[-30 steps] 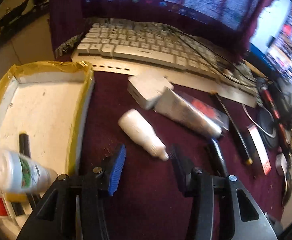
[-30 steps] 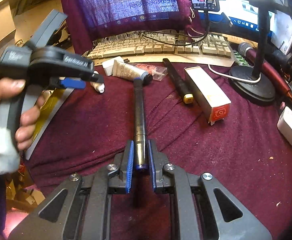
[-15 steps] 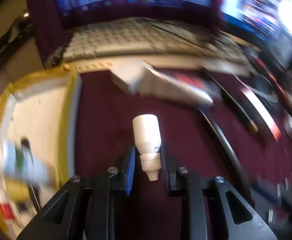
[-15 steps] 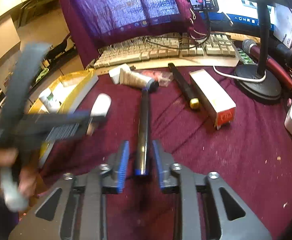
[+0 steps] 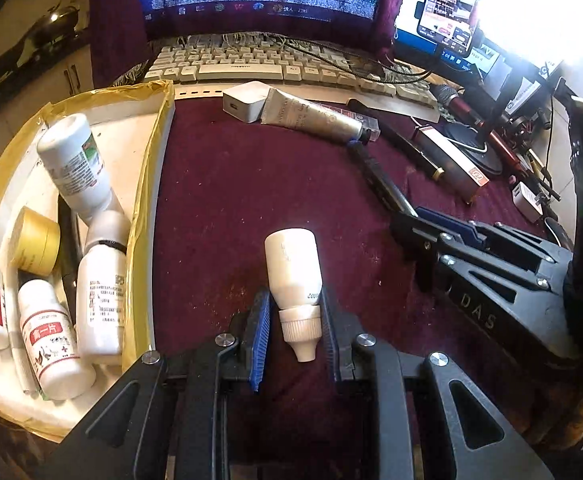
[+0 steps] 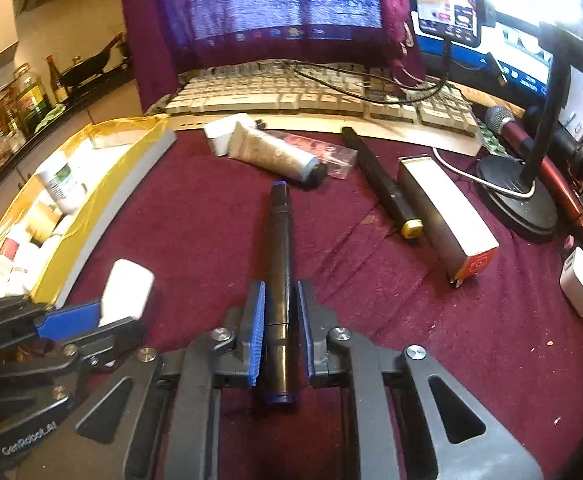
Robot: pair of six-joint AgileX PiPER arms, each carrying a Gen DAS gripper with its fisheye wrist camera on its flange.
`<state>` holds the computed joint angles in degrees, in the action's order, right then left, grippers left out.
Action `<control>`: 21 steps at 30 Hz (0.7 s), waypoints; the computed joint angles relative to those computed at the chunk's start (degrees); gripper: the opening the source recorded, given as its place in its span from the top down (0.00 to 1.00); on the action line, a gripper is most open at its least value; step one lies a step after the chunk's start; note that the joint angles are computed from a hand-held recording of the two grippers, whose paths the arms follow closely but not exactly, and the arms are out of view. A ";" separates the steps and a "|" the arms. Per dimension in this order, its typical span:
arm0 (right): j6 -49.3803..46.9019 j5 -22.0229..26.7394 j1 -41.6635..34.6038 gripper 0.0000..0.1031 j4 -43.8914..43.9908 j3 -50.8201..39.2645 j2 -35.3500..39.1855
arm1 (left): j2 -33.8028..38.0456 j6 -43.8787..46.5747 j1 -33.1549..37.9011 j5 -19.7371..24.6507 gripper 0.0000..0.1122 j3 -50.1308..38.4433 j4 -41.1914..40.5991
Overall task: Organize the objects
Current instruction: 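Grasp the white dropper bottle with left tool while right grasps black marker, then carry dropper bottle and black marker into the tray and open both tools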
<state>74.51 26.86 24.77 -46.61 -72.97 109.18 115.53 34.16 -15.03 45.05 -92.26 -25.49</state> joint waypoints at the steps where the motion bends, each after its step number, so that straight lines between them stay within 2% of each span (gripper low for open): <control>1: 1.09 -0.03 0.30 0.87 -0.91 0.54 -0.34 | 0.36 0.38 0.26 0.26 0.82 -0.41 -0.40; 3: 3.02 -0.54 0.90 0.87 -2.48 1.46 -0.92 | 0.35 1.15 0.64 0.26 0.82 -0.18 -1.72; 8: 6.94 1.62 3.28 0.87 -6.57 1.54 -2.08 | -0.74 4.01 1.58 -0.25 0.82 1.33 -5.02; 11: 9.69 0.76 4.05 0.87 -9.38 2.41 -3.46 | -1.51 5.48 2.57 0.09 0.82 1.66 -7.20; 15: 17.55 -2.24 4.66 0.87 -16.51 5.03 -6.37 | -3.25 7.67 3.97 0.77 0.82 2.45 -10.35; 18: 19.62 -6.62 4.11 0.87 -17.71 5.70 -7.27 | -3.69 9.01 6.24 3.72 0.82 1.30 -13.19; 21: 17.62 -9.07 4.50 0.87 -15.30 4.84 -7.18 | -3.72 9.15 9.12 6.53 0.82 -0.37 -15.25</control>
